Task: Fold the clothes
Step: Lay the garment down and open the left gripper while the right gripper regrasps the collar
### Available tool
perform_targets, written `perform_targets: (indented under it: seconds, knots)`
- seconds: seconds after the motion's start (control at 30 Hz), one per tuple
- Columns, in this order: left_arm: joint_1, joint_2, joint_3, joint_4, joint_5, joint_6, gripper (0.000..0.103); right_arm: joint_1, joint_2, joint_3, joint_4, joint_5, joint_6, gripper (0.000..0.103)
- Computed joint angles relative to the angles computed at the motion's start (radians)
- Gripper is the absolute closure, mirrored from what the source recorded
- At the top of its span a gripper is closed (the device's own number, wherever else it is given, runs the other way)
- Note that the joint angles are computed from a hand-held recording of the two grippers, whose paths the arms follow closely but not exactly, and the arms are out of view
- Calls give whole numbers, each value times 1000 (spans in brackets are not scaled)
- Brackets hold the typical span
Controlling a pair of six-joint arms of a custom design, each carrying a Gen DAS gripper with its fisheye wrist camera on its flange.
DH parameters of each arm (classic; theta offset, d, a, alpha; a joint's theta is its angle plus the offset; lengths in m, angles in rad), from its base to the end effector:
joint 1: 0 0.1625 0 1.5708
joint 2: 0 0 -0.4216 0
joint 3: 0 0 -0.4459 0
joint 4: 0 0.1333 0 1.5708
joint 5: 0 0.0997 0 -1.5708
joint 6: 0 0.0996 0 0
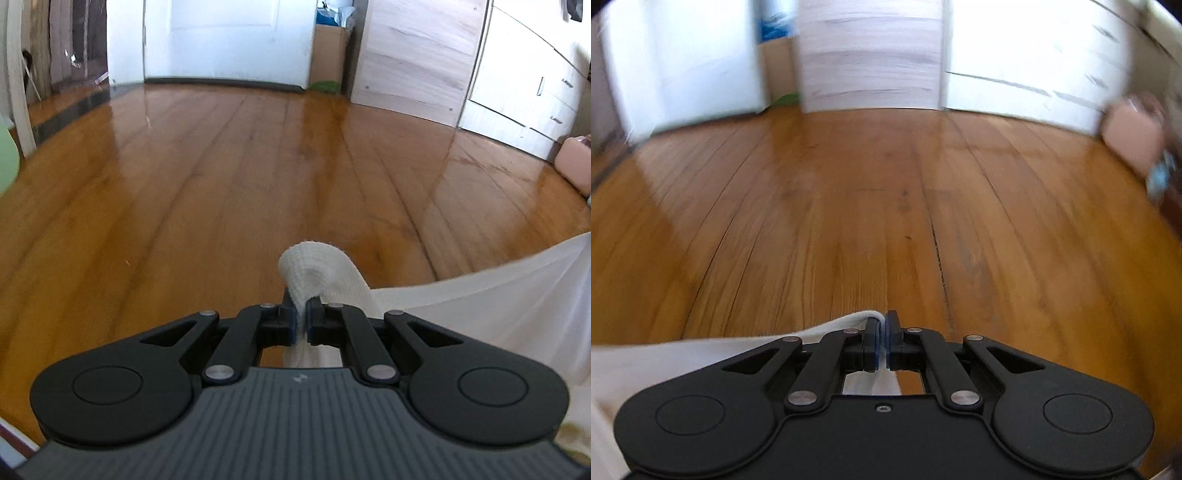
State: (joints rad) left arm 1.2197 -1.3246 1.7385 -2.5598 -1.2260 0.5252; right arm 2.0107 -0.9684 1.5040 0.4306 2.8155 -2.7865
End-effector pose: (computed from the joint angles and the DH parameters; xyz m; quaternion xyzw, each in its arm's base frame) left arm -0.0653 -0.6637 0.3676 0.3568 0.8761 -0.2640 0.1882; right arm 0.2731 -0.4887 0.1994 -0.1405 -0.7823 0.4385 0.4195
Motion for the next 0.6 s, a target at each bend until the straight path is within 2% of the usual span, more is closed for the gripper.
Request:
perform_targets:
  seconds: [0.03,0.07,0.1,0.13,0.17,0.23,0.37,0.47,0.57,0.6]
  knots:
    - [4,21,-25,24,20,-27,90,-13,3,9,-35,8,22,92]
    - [8,42,-51,49,39,-53,85,-25,7,18,-63,16,50,77]
    - [13,65,-78,87,68,-96,78,-35,15,20,-53,24,107,68]
    - [20,86,-101,116,87,-123,78,-39,25,14,-16,24,172,65]
    - [22,97,-105,114,109,-122,78,-45,21,20,-13,18,203,65]
    - [20,105,-96,85,149,-98,77,-51,-32,75,-59,-19,199,61]
    - [4,83,-34,-41,170,-29,73,-47,-156,180,-127,-40,186,49]
    - [4,88,-57,-20,131,-93,73,-53,-222,230,-135,-6,179,49]
    - [-10,103,-94,-41,176,-124,73,-46,-238,245,-83,-5,143,49]
    - [-14,94,-103,-18,175,-146,73,-25,-229,253,-101,34,118,49]
